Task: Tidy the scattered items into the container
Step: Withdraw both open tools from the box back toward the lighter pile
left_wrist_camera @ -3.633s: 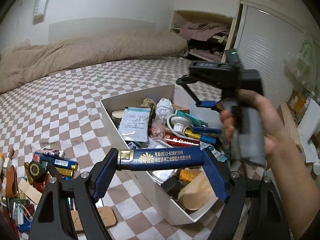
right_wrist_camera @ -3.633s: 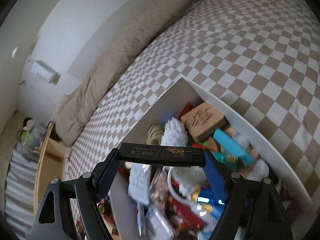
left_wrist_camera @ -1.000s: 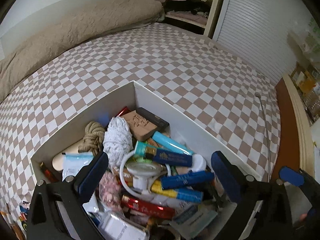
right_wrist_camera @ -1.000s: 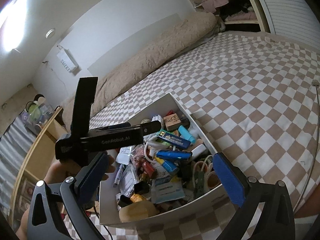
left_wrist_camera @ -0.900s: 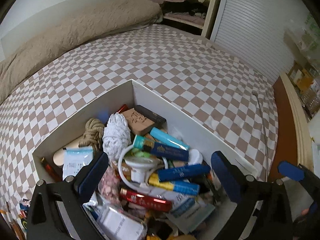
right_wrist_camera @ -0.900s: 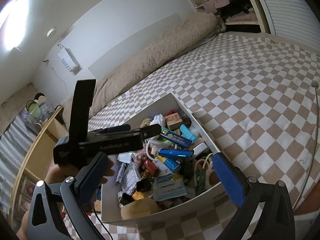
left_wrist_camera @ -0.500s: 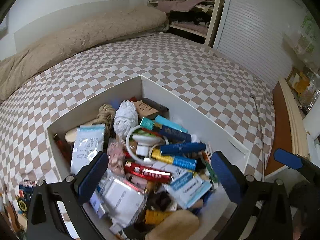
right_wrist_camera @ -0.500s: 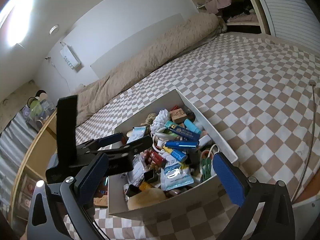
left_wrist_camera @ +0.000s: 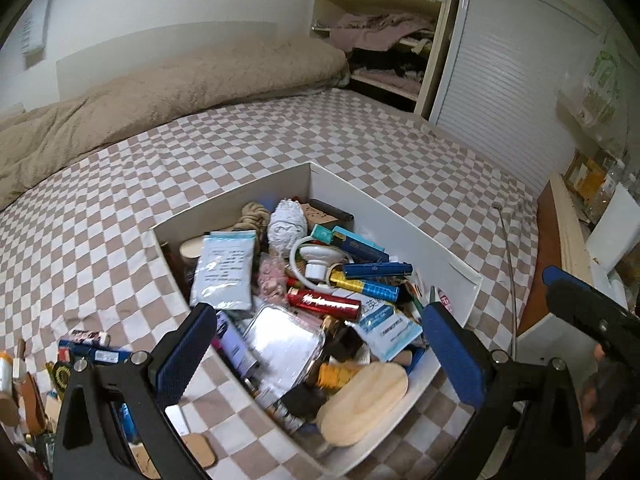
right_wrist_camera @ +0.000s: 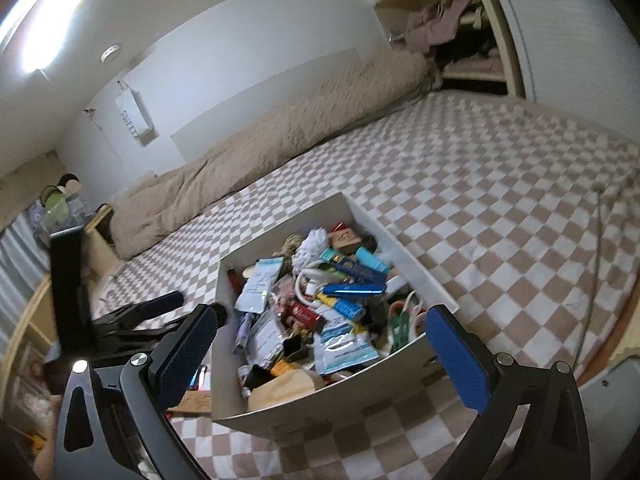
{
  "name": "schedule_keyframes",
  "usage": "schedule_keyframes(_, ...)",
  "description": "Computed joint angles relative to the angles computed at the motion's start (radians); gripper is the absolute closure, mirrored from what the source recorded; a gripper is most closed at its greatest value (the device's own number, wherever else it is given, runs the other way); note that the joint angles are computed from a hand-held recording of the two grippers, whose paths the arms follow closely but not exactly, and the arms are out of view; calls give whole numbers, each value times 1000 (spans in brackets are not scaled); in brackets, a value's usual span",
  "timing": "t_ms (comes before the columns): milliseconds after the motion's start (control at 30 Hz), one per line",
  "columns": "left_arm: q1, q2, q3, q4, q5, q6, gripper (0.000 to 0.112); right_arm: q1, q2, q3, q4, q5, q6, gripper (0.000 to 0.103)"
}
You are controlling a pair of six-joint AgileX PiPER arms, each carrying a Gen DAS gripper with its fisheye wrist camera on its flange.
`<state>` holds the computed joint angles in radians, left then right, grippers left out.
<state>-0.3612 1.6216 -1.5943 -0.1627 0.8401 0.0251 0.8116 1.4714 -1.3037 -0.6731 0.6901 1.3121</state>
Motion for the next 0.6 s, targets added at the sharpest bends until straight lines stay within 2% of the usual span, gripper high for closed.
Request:
schedule_keyframes(167,32,-96,99,-10,-37,18,9,82,18,-29,-126,105,76,0)
schedule_keyframes(333,76,-196,200,-41,-65,50,9,185,53,-74,-252,250,109,0)
schedule_keyframes(600,118,-346,327,-35,-108,68,9,256,80,-95,-296,309,141,0)
